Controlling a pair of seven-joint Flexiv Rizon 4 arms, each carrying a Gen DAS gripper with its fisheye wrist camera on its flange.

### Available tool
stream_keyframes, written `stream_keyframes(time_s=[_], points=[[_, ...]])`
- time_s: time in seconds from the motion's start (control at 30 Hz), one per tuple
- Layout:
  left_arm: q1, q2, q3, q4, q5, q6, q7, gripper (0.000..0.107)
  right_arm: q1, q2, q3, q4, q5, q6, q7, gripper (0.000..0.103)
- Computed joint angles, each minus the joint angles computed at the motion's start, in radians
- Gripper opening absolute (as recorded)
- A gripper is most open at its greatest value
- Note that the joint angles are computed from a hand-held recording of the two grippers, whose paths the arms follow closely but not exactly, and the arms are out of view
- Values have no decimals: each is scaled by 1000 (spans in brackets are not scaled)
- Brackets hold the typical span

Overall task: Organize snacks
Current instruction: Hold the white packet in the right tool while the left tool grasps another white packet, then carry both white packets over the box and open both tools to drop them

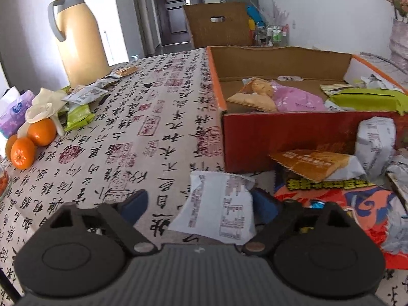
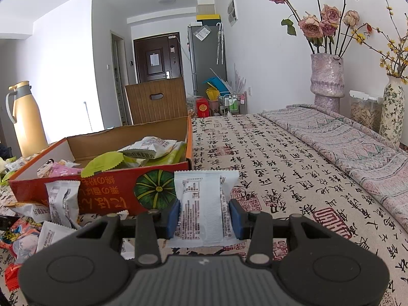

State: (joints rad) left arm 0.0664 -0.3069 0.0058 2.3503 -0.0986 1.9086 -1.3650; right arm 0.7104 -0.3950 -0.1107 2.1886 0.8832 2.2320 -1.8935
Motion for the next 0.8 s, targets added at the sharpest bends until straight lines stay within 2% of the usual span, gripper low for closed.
stream_keyframes(time_s=[0.13, 0.17, 0.47, 0.6, 0.8], points=[[180, 27, -163, 19, 108, -17, -48, 53, -1, 1, 1, 0, 1, 0, -1, 41], [193, 31, -174, 21, 120, -23, -57, 52, -1, 1, 1, 0, 1, 0, -1, 41], [150, 50, -127, 38, 127, -6, -83, 49, 2, 1, -1, -3, 7, -4, -6, 41], [76, 53, -55, 50, 95, 36, -88, 49, 2, -1, 0, -3, 6, -1, -6, 41], [109, 93, -67, 78, 138, 92, -171, 49, -3, -9, 13, -3, 3, 23, -4, 41]])
